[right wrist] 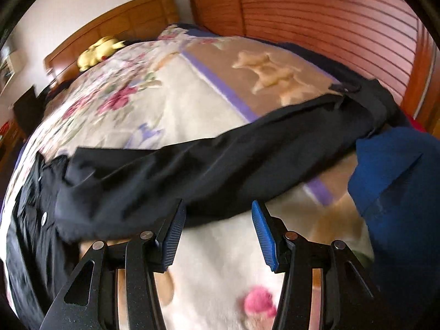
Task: Fold large clothes
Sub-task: 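Grasp that sleeve cuff with the right tool and lift it, then lay the held sleeve across the coat body and open the right tool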
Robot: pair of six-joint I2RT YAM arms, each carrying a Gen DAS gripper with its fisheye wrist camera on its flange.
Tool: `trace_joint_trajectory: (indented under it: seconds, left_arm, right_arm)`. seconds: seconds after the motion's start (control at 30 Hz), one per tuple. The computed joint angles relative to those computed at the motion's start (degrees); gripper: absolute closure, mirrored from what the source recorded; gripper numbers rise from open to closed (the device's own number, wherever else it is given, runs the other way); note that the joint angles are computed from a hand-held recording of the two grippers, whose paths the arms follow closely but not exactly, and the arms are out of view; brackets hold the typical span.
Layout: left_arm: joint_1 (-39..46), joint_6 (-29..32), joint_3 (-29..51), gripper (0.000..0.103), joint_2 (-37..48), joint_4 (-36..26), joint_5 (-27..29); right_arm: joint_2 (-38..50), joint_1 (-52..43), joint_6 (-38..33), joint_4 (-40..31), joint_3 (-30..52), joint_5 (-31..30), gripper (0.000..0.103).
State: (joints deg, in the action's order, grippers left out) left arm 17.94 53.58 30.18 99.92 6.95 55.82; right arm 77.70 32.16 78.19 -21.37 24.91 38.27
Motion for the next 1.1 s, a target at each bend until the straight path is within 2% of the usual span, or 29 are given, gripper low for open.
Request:
trace_joint_trajectory:
  seconds: [0.13, 0.23, 0.33, 0.4, 0.43, 0.47, 0.57, 0.67, 0.77, 0.93, 1.1]
  left_arm:
    - [0.20, 0.66, 0.28, 0.022, 0.08, -0.97, 0.16]
    - [0.17, 1.36, 0.54, 0.022, 0.16, -1.76, 0.28]
    - [0.05, 1.35, 0.35, 0.022, -0.02, -1.70, 0.11]
    - [0.09, 1.42, 0.30, 0.022, -0.12, -1.87, 0.09]
    - [0.05, 1.34, 0.23, 0.022, -0.15, -1.76, 0.10]
    - [0.07, 1.42, 0.13, 0.022, -0.22, -1.80, 0.18]
    - [-0.15, 1.40, 0.17, 0.022, -0.03, -1.51, 0.14]
    - [-0.24, 1.36, 0.09, 0.022, 0.05, -1.21, 0.11]
    - [-0.20, 1.19, 0.18, 0.022, 0.12, -1.21, 0.24]
    - [-0.02, 1.10, 0.36, 0.022, 0.12, -1.55, 0.42]
    - [0.14, 1.23, 0.39, 0.022, 0.15, -1.73, 0.65]
  right_arm:
    - [2.09, -5.94, -2.32, 7.27, -1.66, -3.02, 0.051]
    - [4.60, -8.34, -3.29, 10.08, -1.27, -4.60, 0.050]
    - [6.22, -9.12, -5.19, 9.79, 0.56, -3.69, 0.050]
    - [7.92, -8.44, -6.92, 8.13, 2.81, -2.78, 0.063]
    - [9.12, -8.04, -8.26, 6.68, 4.45, -2.12, 0.079]
    - [10.46, -7.09, -9.06, 4.85, 6.32, -1.14, 0.088]
    - [13.41, -1.58, -8.93, -2.63, 13.35, 5.20, 0.096]
    - [14.95, 4.38, -12.33, -4.53, 20.21, 9.46, 0.096]
    - [18.50, 10.34, -16.86, -4.96, 28.04, 10.52, 0.097]
    - [24.40, 21.49, -21.28, -0.10, 36.56, 10.68, 0.096]
    - [30.20, 28.39, -20.36, 1.85, 41.24, 9.22, 0.096]
